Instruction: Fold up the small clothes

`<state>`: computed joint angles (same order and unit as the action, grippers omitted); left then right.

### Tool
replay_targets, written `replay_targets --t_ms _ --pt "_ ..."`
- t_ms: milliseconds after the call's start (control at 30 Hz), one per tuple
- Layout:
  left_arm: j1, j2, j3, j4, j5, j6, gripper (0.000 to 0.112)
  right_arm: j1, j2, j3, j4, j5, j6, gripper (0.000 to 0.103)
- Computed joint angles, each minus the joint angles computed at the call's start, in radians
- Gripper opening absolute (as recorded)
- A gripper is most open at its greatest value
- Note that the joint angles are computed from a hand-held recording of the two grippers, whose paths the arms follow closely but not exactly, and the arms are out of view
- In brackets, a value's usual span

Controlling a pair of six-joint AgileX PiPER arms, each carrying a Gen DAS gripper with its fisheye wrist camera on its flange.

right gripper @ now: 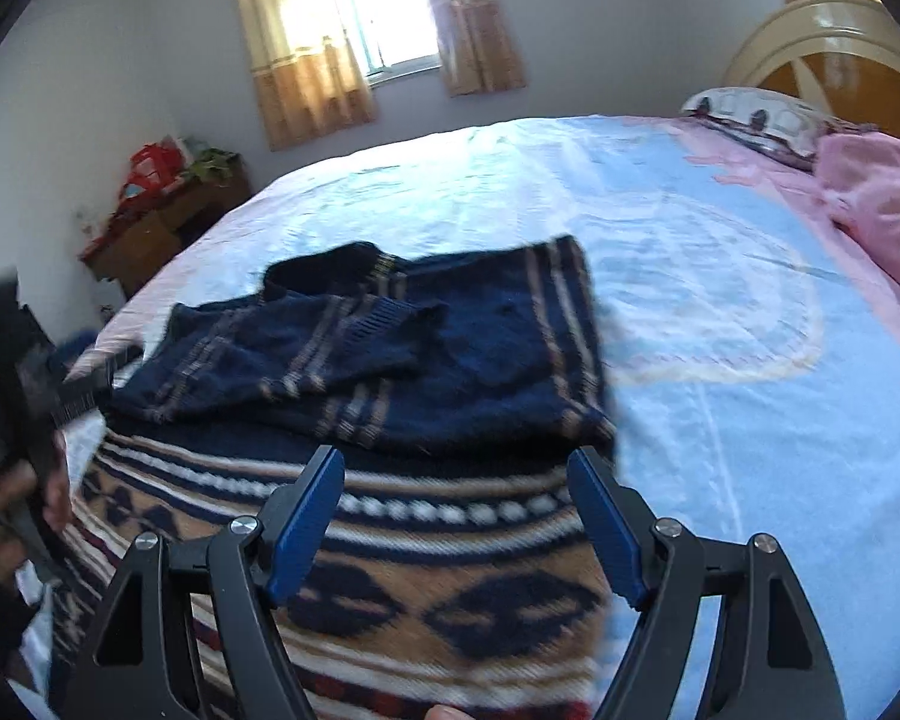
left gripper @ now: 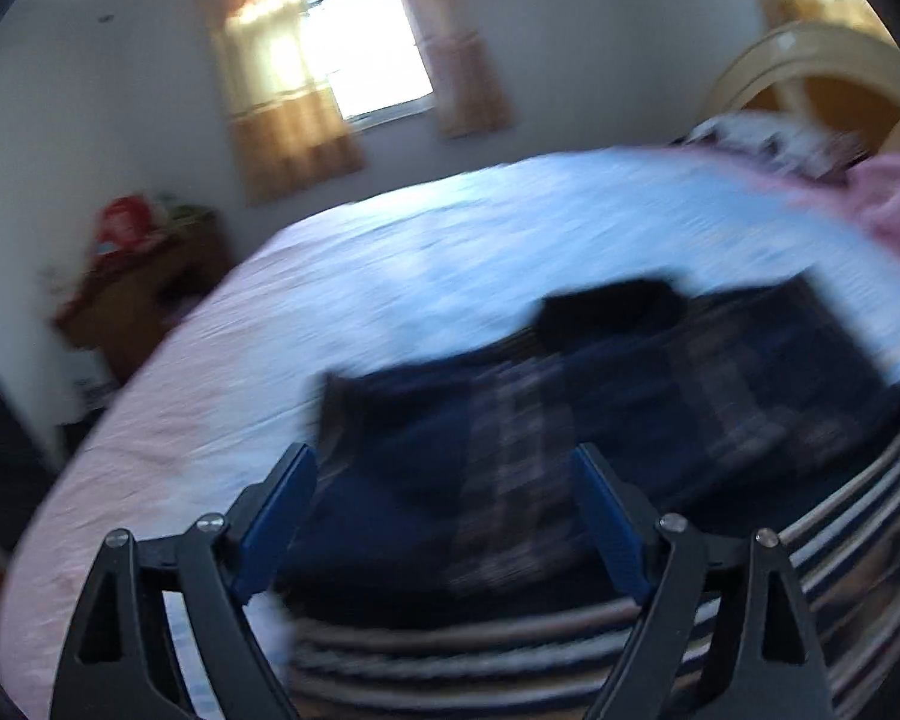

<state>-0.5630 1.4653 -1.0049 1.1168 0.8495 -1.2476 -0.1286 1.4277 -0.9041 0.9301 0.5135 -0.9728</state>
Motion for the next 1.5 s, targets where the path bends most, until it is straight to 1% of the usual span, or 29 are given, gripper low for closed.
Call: replay_targets --t_ms 33,67,100,133,167,233,267,333,367,400,467,500,567,600,633,667,833,1000,1033,1133,1167,1233,1300,1367,1433,1500 --pt "0.032 -0.015 0.039 0.016 0.026 -0.02 0.088 0.014 0.029 -0.046 -0.02 0.033 0.037 0.07" --pt "0.052 -0.026 0.062 0.02 0.03 -0.037 0.088 0.029 0.057 -0.086 -0.041 0.05 0.072 0.068" --pt "0.1 -0.052 0.1 0.008 0.001 -0.052 0.088 0.05 0.083 -0.121 -0.074 0.048 0.122 0.064" --pt "0.153 -0.071 0.126 -0.021 -0.032 -0.057 0.088 0.081 0.128 -0.18 -0.144 0.048 0.212 0.062" --pt "0.182 -0.082 0.145 -0.036 -0.051 -0.062 0.088 0.097 0.154 -0.213 -0.181 0.05 0.262 0.062" --pt "0.267 -0.096 0.175 -0.089 -0.139 -0.042 0.088 0.136 0.236 -0.307 -0.272 0.066 0.38 0.062" --pt "0.286 -0.09 0.18 -0.103 -0.157 -0.033 0.088 0.16 0.276 -0.353 -0.337 0.068 0.452 0.062" --pt "0.326 -0.086 0.184 -0.159 -0.202 0.018 0.088 0.204 0.343 -0.429 -0.463 0.074 0.592 0.062" --pt "0.352 -0.078 0.173 -0.216 -0.226 0.075 0.088 0.223 0.383 -0.471 -0.517 0.085 0.659 0.061" --pt "0.359 -0.075 0.169 -0.239 -0.233 0.092 0.088 0.231 0.399 -0.486 -0.544 0.088 0.69 0.059" --pt "0.364 -0.072 0.174 -0.243 -0.24 0.084 0.088 0.258 0.449 -0.538 -0.649 0.097 0.792 0.059" --pt "0.363 -0.066 0.17 -0.253 -0.24 0.095 0.09 0.265 0.459 -0.543 -0.665 0.087 0.814 0.056" --pt "0.364 -0.052 0.166 -0.285 -0.241 0.124 0.094 0.282 0.462 -0.54 -0.692 0.061 0.826 0.039" --pt "0.372 -0.046 0.165 -0.3 -0.244 0.138 0.094 0.294 0.46 -0.539 -0.711 0.056 0.834 0.027" --pt "0.385 -0.039 0.16 -0.33 -0.25 0.165 0.094 0.311 0.45 -0.53 -0.769 0.038 0.877 0.016" --pt "0.396 -0.039 0.16 -0.351 -0.259 0.184 0.094 0.324 0.441 -0.52 -0.823 0.021 0.915 0.008" --pt "0.429 -0.067 0.194 -0.377 -0.309 0.182 0.096 0.336 0.35 -0.434 -0.927 -0.074 0.97 0.007" --pt "0.462 -0.083 0.212 -0.439 -0.355 0.231 0.096 0.328 0.309 -0.418 -1.055 -0.103 1.074 0.007" --pt "0.47 -0.085 0.214 -0.459 -0.365 0.25 0.096 0.325 0.31 -0.423 -1.066 -0.102 1.085 0.007" --pt "0.492 -0.082 0.213 -0.524 -0.389 0.324 0.097 0.313 0.309 -0.421 -1.196 -0.095 1.201 0.006" --pt "0.501 -0.08 0.213 -0.558 -0.398 0.361 0.097 0.303 0.315 -0.426 -1.191 -0.086 1.199 0.007" --pt "0.505 -0.08 0.213 -0.576 -0.404 0.377 0.097 0.276 0.351 -0.458 -1.123 -0.05 1.14 0.007" --pt "0.506 -0.082 0.216 -0.585 -0.41 0.389 0.098 0.261 0.384 -0.468 -1.139 -0.038 1.155 0.007" --pt "0.503 -0.083 0.216 -0.583 -0.411 0.393 0.098 0.247 0.406 -0.467 -1.115 -0.04 1.137 0.007" --pt "0.49 -0.094 0.227 -0.533 -0.416 0.345 0.098 0.256 0.407 -0.455 -1.16 -0.055 1.166 0.007" --pt "0.479 -0.118 0.245 -0.5 -0.431 0.318 0.098 0.269 0.406 -0.461 -1.188 -0.037 1.176 0.007"
